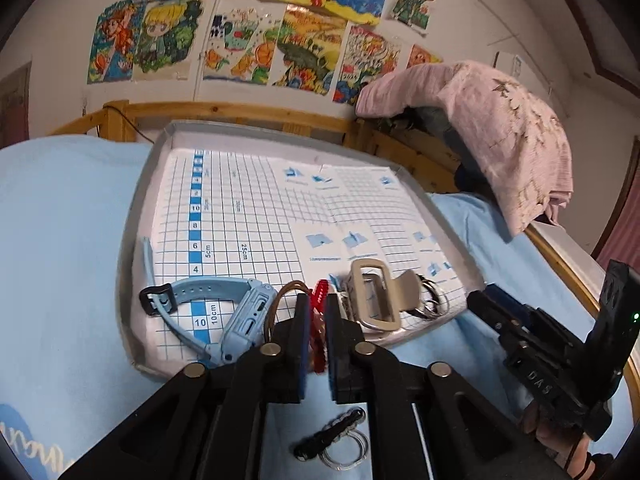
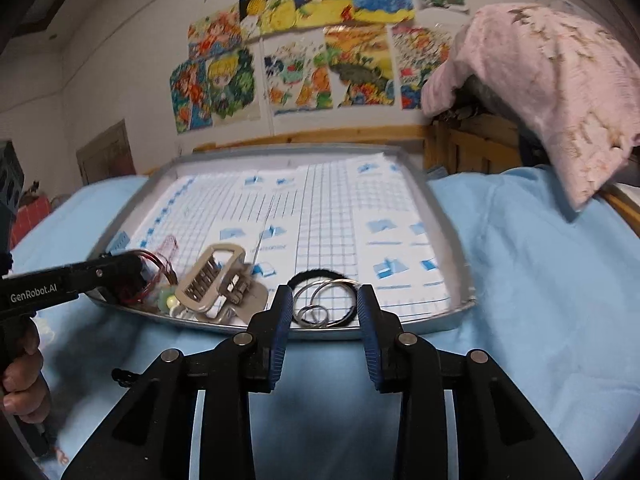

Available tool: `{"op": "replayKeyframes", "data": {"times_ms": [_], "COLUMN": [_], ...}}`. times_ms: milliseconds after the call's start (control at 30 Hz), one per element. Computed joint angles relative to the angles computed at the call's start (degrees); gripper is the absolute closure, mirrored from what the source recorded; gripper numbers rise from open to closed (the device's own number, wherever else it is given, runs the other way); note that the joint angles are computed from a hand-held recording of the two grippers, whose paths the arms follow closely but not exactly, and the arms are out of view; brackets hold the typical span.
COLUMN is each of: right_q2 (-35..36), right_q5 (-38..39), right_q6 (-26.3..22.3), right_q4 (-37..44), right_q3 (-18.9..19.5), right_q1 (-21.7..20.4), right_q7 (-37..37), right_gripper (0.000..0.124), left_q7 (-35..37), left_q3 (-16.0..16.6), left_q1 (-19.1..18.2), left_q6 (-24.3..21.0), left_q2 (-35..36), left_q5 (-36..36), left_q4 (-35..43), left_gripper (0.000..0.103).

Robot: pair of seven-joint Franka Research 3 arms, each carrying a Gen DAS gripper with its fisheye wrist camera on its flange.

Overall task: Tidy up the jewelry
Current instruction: 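Lift both tools out of the tray toward the black clip keyring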

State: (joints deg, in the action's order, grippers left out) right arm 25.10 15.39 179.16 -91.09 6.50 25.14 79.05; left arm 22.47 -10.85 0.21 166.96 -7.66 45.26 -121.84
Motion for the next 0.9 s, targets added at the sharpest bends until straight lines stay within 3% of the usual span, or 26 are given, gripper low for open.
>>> {"op": "replayKeyframes", "data": {"times_ms": [33,67,133,167,233,300,467,533,600,733,900], "right_q2": [-1.0,-1.9,-3.7,-4.5,-6.7,-8.8,-14.3,-16.5,-18.9,-24.4,-30.6], "right_q5": [0.5,1.1,2.2,2.6,2.9,1.8,-7.4,-15.4,-20.1,-21.4,-18.8], "right_q6": [1.7,3.6,7.0,8.2,11.2,13.5,20.6,22.7,25.1,30.7,34.5], "right_q4": [-1.5,-3.1,-6.1,-7.6,-11.6,-15.2,-24.3,-27.3,-30.0,-36.2,-42.9], "right_q3": [0.7,1.9,5.8,9.4,15.0,18.9,28.5,32.2,32.8,30.6,27.7], "right_q1": [-0.6,-1.5,-4.7,-7.7,-12.7,-16.6,-27.4,-32.9,-34.6,-32.7,-28.5], "right_q7": [-0.4,-1.0,-2.8,-4.0,-5.0,-3.4,6.8,14.3,19.0,21.6,21.0], "right_gripper": [0.088,0.084,0.076,0.076,0.075,0.071,0.057,0.049,0.042,0.024,0.023], "left_q7": [-1.1,-2.7,-7.9,-11.1,-18.8,-20.2,-32.5,-36.2,-37.8,-37.3,-29.5], "left_q3": [-0.3,-0.8,-2.6,-3.5,-5.5,-5.4,-8.7,-9.2,-9.2,-9.4,-10.0], "left_q1": [0.3,0.7,2.2,3.2,5.1,4.7,8.0,7.9,7.2,5.2,2.2], "left_q6": [0.1,0.0,-0.7,-0.9,-1.0,-0.8,-0.9,-1.7,-3.0,-5.7,-9.6], "left_q2": [-0.7,-1.4,-3.8,-5.0,-8.3,-11.0,-19.0,-22.5,-25.7,-31.7,-39.2], "left_q5": [1.3,3.1,9.3,12.8,20.6,21.6,31.6,34.2,35.1,34.4,28.4], "left_q4": [-0.4,-0.8,-1.9,-2.4,-4.0,-5.9,-10.7,-12.9,-15.1,-19.2,-24.6], "left_gripper": [0.085,0.075,0.053,0.037,0.03,0.023,0.001,0.0,0.0,0.0,0.0]}}
